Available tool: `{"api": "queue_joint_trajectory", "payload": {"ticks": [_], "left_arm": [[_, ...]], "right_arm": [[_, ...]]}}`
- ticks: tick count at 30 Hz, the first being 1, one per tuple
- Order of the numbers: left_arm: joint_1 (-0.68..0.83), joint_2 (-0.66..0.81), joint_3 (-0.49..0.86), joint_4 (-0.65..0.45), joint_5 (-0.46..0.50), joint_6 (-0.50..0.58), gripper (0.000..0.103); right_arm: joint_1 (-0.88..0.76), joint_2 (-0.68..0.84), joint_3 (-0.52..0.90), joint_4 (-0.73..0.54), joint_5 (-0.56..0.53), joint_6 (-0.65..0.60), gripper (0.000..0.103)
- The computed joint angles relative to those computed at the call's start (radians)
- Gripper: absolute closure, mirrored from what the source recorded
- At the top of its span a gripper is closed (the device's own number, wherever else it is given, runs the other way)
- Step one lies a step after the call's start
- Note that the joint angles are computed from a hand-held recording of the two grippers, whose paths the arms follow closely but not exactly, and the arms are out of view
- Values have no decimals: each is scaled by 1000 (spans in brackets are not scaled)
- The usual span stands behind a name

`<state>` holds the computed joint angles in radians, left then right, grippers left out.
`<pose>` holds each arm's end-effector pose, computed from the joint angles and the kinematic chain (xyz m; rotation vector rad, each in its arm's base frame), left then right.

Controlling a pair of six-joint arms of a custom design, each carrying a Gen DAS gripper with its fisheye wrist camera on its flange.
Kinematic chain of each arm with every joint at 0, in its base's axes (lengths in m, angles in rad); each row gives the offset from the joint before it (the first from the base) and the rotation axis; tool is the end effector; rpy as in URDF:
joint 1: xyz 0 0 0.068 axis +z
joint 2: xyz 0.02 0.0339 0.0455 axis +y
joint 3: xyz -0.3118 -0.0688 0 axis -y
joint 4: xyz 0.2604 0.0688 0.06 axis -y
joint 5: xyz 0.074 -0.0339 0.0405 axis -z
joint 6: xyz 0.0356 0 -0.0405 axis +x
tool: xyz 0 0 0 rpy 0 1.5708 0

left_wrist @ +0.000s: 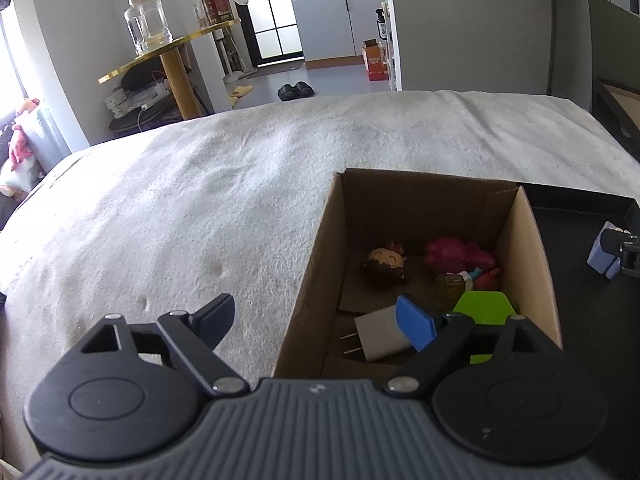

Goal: Organize rigid objects
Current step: 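Move the right gripper to the bunny cube and close on it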

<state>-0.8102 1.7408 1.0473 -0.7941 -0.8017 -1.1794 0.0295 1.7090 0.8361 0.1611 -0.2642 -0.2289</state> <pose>0.2388 -0.2139 0.2021 -0.4792 2.3372 0.4674 0.3579 0.0199 0.1906 -0.4269 2.2197 0.1954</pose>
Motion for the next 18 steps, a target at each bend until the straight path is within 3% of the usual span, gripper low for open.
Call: {"api": "queue_joint_trajectory", "payload": {"ticks": [6,9,18], "left_arm": [[12,1,-9,-16,17,-3,16],[9,1,-14,-4,20,6,16],[16,14,-8,-29,25,-19,15]], "right_arm": [[-20,102,39,63,22,-27,14],[-24,137,65,65,33,-23,6],[-16,226,122,47,47,-79,6]]}}
